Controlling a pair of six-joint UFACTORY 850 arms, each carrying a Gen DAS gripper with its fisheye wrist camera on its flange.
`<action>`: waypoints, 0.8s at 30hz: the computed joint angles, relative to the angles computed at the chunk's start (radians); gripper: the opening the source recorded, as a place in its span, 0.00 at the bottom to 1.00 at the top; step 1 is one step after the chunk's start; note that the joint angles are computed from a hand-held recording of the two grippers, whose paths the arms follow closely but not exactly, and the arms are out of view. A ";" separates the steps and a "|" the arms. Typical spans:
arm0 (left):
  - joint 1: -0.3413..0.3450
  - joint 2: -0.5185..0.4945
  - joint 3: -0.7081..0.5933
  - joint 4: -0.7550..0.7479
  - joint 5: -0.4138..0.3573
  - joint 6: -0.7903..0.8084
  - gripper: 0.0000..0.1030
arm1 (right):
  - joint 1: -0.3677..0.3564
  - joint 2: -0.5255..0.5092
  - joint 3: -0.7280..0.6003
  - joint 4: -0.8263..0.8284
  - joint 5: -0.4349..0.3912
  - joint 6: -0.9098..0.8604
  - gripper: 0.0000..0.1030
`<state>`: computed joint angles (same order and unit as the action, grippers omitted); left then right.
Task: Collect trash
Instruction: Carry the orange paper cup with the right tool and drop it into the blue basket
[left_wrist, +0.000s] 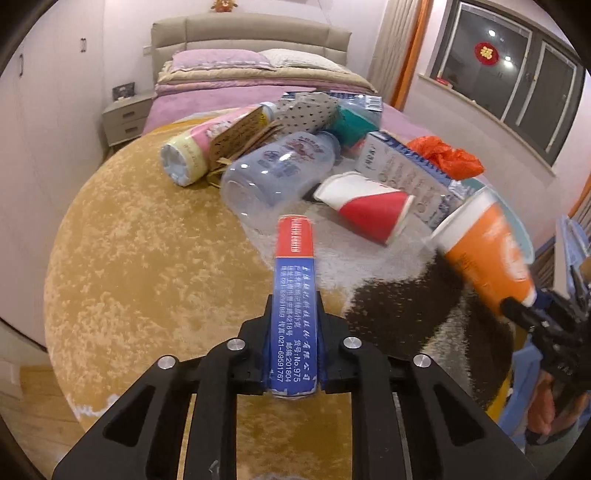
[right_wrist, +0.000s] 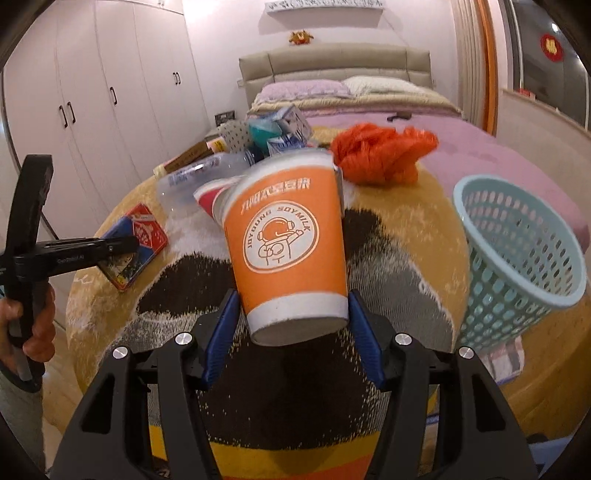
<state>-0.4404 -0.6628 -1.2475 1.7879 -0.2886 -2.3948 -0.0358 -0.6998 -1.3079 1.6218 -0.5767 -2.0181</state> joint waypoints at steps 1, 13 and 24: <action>-0.002 -0.001 -0.002 0.017 0.000 -0.016 0.15 | -0.003 -0.006 -0.008 -0.022 -0.002 0.034 0.55; -0.032 -0.018 -0.066 0.061 0.006 -0.007 0.15 | 0.023 -0.087 -0.147 -0.236 0.018 0.245 0.71; -0.066 -0.071 -0.198 0.008 0.020 0.147 0.15 | 0.001 -0.049 -0.100 -0.132 -0.021 0.106 0.63</action>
